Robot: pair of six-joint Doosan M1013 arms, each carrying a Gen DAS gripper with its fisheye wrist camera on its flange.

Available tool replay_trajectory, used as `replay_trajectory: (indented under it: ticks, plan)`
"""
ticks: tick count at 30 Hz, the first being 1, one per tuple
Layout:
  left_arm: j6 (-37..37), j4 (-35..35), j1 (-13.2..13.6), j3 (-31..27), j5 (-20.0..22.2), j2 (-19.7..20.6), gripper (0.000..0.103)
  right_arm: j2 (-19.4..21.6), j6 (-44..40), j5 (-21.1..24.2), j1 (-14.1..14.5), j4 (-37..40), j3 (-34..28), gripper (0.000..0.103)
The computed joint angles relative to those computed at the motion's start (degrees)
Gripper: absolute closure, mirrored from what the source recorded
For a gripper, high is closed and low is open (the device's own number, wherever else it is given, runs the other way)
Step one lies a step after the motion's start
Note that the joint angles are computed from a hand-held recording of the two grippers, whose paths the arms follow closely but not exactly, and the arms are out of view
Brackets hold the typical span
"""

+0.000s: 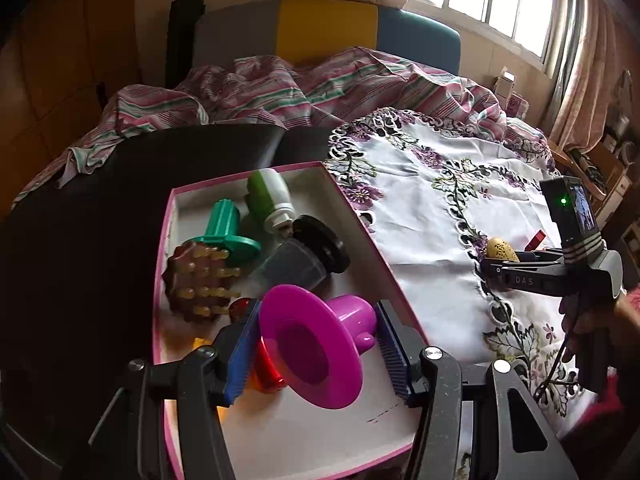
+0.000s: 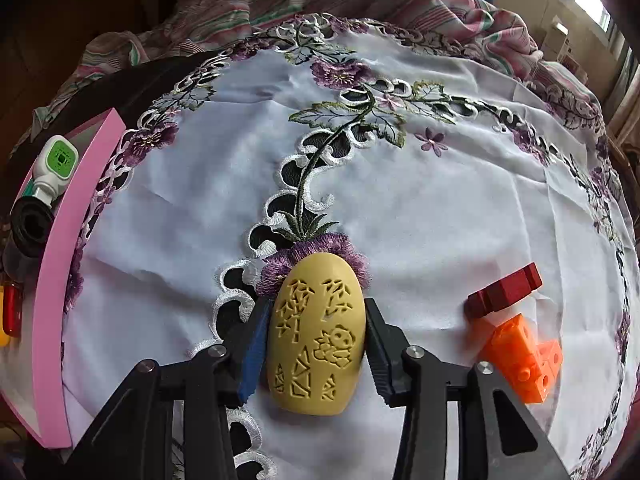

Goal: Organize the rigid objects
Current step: 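Carry the magenta cup into the pink tray and open the left gripper while the right gripper holds the egg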

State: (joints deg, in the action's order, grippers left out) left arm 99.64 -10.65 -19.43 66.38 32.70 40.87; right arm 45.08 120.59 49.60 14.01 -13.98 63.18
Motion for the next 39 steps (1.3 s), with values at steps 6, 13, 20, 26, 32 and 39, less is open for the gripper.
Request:
replay_trajectory:
  ticks: [6, 13, 20, 26, 32, 39]
  plan:
    - [-2.42, 2.34, 0.57, 2.04, -1.37, -1.17, 0.046, 0.07, -1.3, -1.66, -0.31, -0.01, 0.28, 0.057]
    - [-6.77, 5.66, 1.68, 3.59, -1.63, -1.84, 0.046, -0.18, -0.83, -1.78, 0.36, -3.47, 0.94, 0.059]
    - [-11.43, 9.68, 2.45, 4.28, -1.34, -1.97, 0.046, -0.17, -1.07, -1.87, 0.84, -5.97, 1.12, 0.059]
    - [-11.08, 8.2, 3.07, 4.38, -0.09, -1.83, 0.046, -0.09, -1.12, -1.81, 1.03, -6.99, 1.08, 0.059]
    - [-7.88, 2.93, 3.42, 3.7, 2.24, -1.42, 0.046, -0.03, -1.24, -1.7, 1.13, -7.55, 1.0, 0.059]
    - [-0.7, -6.55, 3.19, 0.06, 5.48, 0.45, 0.046, 0.0, -1.44, -1.56, 1.12, -7.52, 0.88, 0.059]
